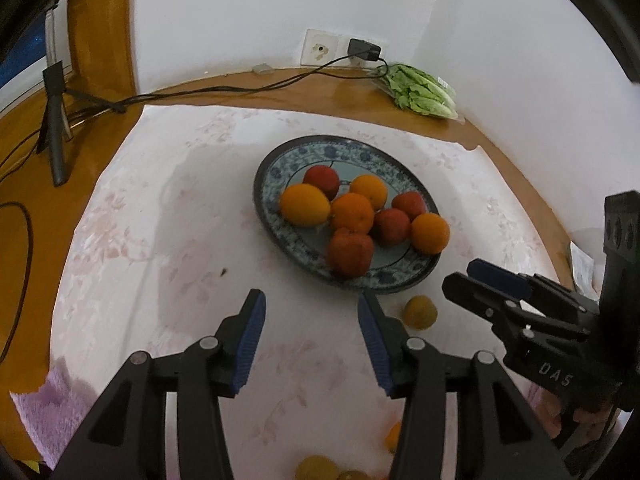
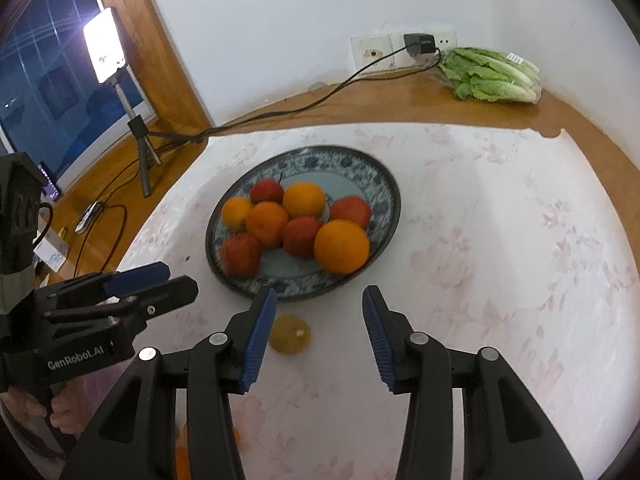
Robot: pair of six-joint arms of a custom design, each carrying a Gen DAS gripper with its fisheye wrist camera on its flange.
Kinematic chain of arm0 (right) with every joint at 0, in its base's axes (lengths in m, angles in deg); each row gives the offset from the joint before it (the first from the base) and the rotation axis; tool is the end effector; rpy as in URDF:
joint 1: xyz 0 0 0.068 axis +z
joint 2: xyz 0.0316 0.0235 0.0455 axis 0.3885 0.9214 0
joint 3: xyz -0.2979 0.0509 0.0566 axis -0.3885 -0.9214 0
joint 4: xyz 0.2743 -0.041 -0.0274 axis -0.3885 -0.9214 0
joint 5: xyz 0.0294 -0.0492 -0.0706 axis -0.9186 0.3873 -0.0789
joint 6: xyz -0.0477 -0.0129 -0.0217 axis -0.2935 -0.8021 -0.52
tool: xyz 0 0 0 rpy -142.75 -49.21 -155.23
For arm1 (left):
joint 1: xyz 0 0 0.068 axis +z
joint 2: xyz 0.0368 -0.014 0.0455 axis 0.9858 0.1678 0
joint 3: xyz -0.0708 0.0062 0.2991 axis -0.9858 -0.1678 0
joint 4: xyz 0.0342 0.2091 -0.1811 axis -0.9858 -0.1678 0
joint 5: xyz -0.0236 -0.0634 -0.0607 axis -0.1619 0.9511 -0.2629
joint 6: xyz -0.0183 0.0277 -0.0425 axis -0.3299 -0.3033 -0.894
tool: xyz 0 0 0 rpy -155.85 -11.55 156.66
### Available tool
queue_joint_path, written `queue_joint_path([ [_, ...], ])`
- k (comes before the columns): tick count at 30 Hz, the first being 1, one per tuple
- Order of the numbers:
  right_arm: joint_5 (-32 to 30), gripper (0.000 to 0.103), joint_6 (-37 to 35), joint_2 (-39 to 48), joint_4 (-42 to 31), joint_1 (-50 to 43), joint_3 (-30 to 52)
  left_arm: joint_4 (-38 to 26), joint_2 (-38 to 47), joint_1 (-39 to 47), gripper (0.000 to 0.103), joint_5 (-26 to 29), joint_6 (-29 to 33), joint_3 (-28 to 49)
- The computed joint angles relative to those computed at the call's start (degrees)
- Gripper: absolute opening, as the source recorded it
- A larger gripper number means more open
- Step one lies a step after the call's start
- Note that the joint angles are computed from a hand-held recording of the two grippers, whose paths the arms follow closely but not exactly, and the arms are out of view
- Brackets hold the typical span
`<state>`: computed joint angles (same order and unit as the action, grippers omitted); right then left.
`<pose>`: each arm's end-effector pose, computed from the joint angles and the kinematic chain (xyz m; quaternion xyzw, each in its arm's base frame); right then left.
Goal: Organize fruits
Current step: 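Close the right gripper on a brown kiwi on the cloth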
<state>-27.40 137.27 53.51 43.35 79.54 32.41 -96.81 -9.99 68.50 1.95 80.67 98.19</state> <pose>0.1134 0.1389 0.1681 0.1668 0.9242 0.0808 0.3339 0.2248 -0.0619 0.1759 0.2929 0.9069 -0.1899 0.2360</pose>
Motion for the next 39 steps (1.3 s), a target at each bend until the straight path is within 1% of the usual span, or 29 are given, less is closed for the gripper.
queue_joint_path([
  [6,-0.6,0.046,2.8,3.4,1.2,2.6,0.4,-1.1,-0.8,2.5,0.051,0.4,1.9,-0.8],
  [10,-1.3,0.046,3.4,5.5,3.2,3.1,0.3,-1.5,-1.0,4.1,0.051,0.4,3.0,-1.3],
  [17,-2.5,0.046,2.4,9.0,6.3,2.7,0.7,-2.0,-0.2,7.3,0.051,1.0,5.6,-1.7],
  [25,-2.8,0.046,2.0,10.8,6.9,1.5,1.0,-2.7,0.2,9.3,0.051,1.5,7.3,-1.9],
  [29,-2.8,0.039,1.4,11.3,8.1,1.0,0.7,-3.2,0.1,10.0,0.051,1.3,8.5,-2.2],
  [31,-2.9,0.028,1.3,11.5,8.3,0.8,0.8,-3.5,0.1,10.3,0.051,1.4,9.1,-2.4],
  [36,-2.5,0.028,1.3,11.5,7.0,1.8,1.5,-5.2,-0.8,12.0,0.051,2.4,10.9,-3.1],
  [39,0.1,0.028,4.3,9.6,2.8,5.1,2.4,-6.0,-0.9,12.1,0.051,2.2,11.5,-3.1],
])
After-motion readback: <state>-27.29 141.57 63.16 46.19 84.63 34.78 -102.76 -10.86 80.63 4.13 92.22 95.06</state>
